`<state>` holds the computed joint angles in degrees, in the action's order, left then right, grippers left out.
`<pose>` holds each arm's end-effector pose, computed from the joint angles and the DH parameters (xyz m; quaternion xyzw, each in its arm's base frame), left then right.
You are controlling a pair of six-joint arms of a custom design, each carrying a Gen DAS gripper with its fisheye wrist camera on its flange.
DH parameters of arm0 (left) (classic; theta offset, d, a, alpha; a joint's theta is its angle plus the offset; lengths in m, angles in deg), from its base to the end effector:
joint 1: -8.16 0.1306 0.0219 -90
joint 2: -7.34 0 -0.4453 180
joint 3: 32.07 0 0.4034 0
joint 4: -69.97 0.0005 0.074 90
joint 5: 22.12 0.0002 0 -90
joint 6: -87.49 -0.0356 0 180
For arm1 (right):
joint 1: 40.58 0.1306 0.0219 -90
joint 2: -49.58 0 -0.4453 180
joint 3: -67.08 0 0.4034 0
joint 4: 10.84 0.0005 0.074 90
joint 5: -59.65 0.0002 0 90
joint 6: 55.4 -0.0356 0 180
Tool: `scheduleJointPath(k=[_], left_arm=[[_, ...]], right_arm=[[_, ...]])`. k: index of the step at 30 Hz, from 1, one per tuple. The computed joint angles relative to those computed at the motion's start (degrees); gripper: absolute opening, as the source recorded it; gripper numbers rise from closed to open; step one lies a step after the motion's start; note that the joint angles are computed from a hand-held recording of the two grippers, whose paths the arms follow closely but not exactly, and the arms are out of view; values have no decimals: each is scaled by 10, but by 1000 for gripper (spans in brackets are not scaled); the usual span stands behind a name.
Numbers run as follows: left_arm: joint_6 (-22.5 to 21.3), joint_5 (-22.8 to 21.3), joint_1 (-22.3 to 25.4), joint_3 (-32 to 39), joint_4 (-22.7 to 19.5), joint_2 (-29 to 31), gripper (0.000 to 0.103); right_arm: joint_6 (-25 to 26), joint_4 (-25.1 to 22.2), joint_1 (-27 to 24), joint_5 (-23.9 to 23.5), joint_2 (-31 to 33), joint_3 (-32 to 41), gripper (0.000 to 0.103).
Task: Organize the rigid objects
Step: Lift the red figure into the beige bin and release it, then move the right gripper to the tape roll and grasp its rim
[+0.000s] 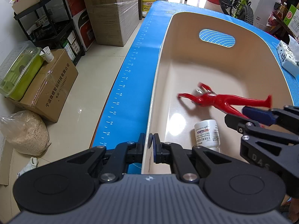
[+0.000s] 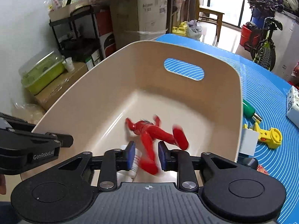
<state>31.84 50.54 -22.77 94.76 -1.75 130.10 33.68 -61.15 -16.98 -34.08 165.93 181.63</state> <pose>0.6109 -0.3543 0.4338 -0.0581 0.9685 0.0212 0.2411 0.6314 0.2778 0.4304 -0.1962 0.9248 0.0990 0.3106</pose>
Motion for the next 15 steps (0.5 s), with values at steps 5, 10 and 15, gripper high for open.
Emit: scheduleJointPath(k=[5,10,15], left_arm=[[0,-1,-1,3,-2,2,9],[1,-1,-1,4,-3,2,10],[0,-1,-1,3,-2,2,10]], right_arm=[[-16,20,-9,-12,-17,-12,57],[-28,58,-16,-4,-44,-35,65],[-48,84,-33,7,-65,-58,72]])
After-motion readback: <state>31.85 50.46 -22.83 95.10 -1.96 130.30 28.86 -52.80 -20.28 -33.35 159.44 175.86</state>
